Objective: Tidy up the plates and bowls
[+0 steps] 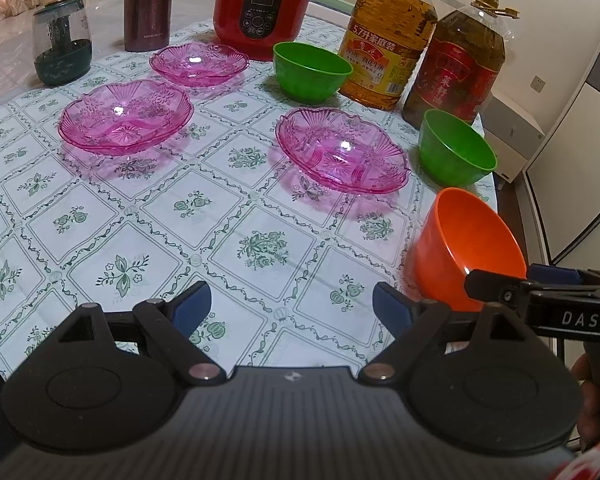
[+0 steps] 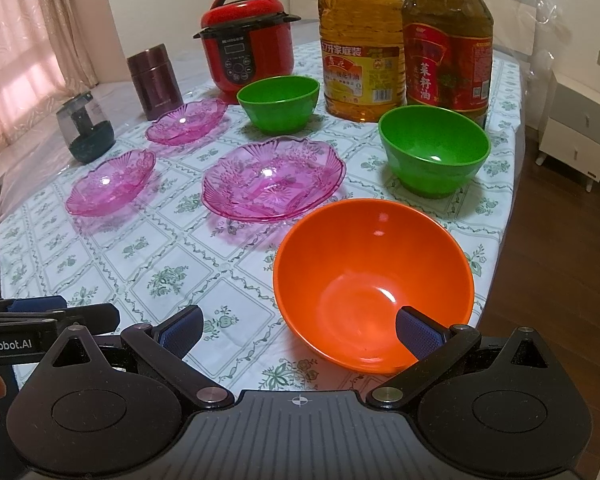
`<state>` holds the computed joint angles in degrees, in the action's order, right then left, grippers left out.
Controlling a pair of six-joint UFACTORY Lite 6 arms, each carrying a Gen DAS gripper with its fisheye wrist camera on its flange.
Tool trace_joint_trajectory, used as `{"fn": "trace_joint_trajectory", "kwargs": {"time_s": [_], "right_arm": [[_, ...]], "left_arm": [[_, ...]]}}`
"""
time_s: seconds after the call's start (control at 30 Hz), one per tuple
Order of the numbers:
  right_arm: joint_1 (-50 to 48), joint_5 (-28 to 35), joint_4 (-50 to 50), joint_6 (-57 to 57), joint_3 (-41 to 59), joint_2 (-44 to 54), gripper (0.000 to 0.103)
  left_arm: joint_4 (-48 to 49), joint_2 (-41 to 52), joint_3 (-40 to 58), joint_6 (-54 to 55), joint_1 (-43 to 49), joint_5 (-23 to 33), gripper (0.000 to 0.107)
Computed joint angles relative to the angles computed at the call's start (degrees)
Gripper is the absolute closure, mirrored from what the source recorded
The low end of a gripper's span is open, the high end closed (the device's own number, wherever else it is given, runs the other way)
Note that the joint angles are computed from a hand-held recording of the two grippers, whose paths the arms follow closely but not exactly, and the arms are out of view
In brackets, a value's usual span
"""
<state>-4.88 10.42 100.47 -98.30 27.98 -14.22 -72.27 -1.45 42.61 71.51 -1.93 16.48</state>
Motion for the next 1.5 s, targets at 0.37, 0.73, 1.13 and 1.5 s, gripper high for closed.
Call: {"fn": "trace_joint_trajectory", "kwargs": {"time_s": [0.37, 0.73, 1.13, 1.5], "right_arm": [[0.2, -0.1, 0.8, -0.6, 0.1, 0.2, 0.001], [-1.7, 3.7, -2.8, 3.2, 7.2, 4.8, 0.001], [-7.1, 10.6, -16.1, 18.0, 34.3, 28.0, 0.004], [-6.9, 13.5, -44.2, 48.1, 64.8, 55.4, 0.027]], "left_arm": [[0.7, 0.0, 0.1, -1.5, -0.6, -0.3, 0.02], [-3.7, 6.2, 7.4, -0.2, 4.3, 5.5, 0.02], [-10.7, 26.6, 30.2, -2.9, 3.9, 7.9, 0.02], [-2.0, 48.7, 56.1, -10.5, -0.7, 5.3, 0.021]]}}
